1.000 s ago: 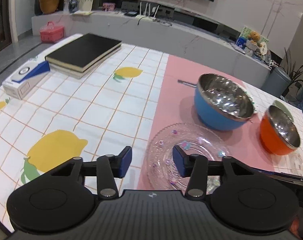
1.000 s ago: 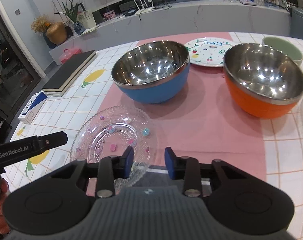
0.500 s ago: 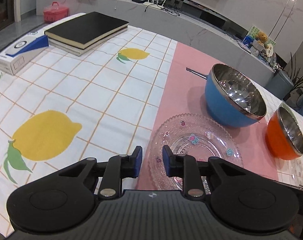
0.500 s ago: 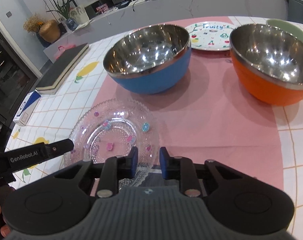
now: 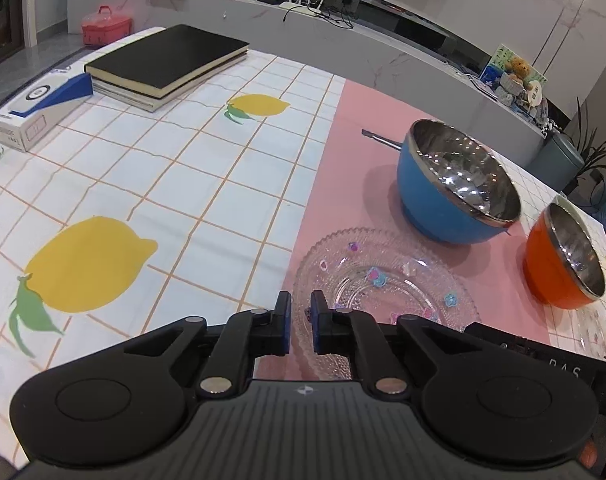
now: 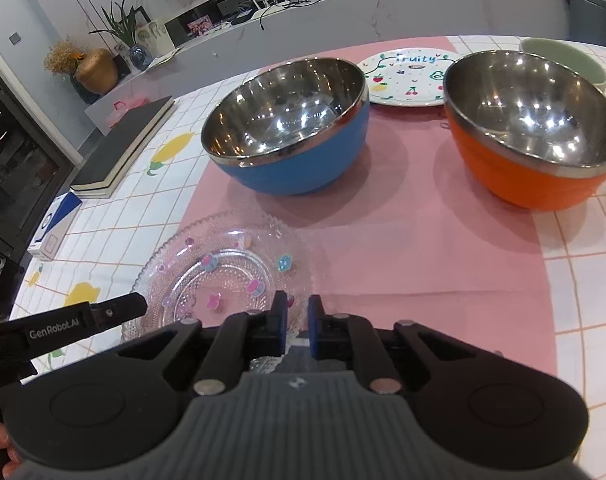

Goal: Organize plates and bowls

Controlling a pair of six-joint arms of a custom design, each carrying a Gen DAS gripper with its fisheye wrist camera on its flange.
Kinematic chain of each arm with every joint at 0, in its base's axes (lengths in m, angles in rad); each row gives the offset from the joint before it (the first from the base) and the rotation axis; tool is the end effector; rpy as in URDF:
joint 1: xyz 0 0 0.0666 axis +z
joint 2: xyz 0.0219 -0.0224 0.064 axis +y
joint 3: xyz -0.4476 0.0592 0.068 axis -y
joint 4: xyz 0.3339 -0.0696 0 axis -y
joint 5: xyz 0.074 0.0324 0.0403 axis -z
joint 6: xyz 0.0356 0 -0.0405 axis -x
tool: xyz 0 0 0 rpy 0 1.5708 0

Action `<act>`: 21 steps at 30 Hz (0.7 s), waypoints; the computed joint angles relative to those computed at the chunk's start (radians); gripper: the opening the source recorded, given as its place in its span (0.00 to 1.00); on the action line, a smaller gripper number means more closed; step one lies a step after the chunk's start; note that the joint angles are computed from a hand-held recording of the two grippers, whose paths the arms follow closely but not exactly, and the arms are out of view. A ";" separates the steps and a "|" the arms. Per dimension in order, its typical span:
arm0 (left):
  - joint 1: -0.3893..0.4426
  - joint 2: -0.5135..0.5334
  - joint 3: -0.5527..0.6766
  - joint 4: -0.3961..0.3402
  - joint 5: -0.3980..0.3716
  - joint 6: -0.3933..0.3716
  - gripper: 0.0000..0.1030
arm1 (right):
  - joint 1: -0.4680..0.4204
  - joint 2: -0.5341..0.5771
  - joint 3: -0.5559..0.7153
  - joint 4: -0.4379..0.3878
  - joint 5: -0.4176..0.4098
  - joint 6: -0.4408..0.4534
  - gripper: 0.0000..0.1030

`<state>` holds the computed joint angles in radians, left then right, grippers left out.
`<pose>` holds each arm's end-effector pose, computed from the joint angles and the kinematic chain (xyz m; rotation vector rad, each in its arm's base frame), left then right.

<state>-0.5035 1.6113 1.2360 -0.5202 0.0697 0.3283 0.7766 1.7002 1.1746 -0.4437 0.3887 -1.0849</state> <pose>0.4251 -0.2375 0.3671 0.2508 2.5038 -0.4372 0.3637 0.3379 0.3099 0.5264 2.4090 0.3229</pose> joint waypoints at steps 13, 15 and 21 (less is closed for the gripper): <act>-0.059 -0.112 -0.064 -0.087 -0.039 0.009 0.10 | 0.097 -0.102 -0.081 -0.057 -0.007 -0.110 0.07; -0.074 -0.121 -0.075 -0.094 -0.060 0.010 0.10 | 0.110 -0.112 -0.090 -0.063 -0.002 -0.123 0.07; -0.094 -0.128 -0.103 -0.098 -0.085 0.020 0.10 | 0.134 -0.121 -0.105 -0.077 0.001 -0.159 0.04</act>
<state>-0.5971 1.4828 1.1329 -0.6183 -0.0151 0.3480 0.9108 1.5788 1.0695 -0.5205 0.3894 -1.2436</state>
